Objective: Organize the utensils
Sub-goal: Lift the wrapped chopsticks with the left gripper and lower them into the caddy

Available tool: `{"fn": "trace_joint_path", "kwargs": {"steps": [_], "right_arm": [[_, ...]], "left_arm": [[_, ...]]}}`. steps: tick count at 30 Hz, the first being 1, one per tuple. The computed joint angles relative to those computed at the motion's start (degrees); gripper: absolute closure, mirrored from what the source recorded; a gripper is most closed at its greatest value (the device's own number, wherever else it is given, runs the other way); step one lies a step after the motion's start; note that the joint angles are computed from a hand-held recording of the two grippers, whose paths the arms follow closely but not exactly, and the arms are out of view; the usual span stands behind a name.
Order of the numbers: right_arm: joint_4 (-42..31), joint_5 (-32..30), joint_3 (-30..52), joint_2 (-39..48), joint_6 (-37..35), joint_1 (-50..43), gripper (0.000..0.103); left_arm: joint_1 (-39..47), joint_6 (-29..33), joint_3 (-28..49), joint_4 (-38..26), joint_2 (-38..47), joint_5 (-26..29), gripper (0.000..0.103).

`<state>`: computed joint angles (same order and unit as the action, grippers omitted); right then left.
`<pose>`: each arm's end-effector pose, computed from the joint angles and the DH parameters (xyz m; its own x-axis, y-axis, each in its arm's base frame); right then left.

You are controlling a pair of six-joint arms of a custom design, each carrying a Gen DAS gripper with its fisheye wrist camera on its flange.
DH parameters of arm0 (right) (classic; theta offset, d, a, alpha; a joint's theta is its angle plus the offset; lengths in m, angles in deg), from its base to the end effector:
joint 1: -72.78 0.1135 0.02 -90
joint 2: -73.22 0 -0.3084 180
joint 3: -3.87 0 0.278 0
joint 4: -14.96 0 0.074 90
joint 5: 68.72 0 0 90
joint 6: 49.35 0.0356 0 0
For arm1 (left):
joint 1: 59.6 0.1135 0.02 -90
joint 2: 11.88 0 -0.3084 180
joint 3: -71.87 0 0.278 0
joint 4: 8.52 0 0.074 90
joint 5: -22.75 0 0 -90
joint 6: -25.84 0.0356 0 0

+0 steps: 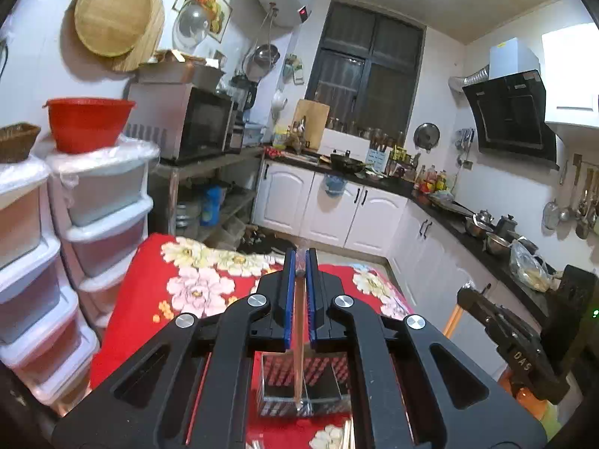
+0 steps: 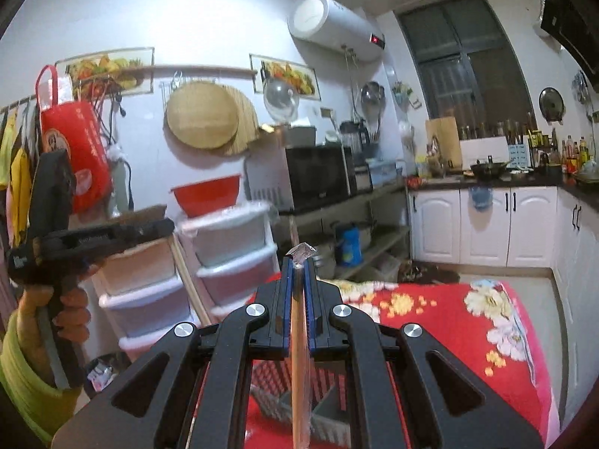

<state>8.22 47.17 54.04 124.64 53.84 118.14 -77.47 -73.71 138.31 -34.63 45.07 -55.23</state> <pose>0.1590 0.1389 0.3338 -0.1718 0.1182 -0.9780 -0.3051 0.9376 0.1669 0.2169 -0.0777 0.3867 -0.3498 -0.0577 -0.9351 0.4381 0.8722 -0.2177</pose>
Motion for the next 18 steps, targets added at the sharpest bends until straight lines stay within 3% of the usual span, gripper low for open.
{"fn": "trace_joint_path", "kwargs": {"steps": [6,18], "right_arm": [[5.21,-4.98,1.01,2.09,-0.69,-5.65,0.097],[20.63,-4.81,-4.38,10.32,-4.85,-10.91,0.097]], "left_arm": [[-4.35,0.17,0.10,3.95,2.60,-5.52,0.102],[-5.55,-0.41,-4.59,12.18,9.68,-6.84,0.102]]}}
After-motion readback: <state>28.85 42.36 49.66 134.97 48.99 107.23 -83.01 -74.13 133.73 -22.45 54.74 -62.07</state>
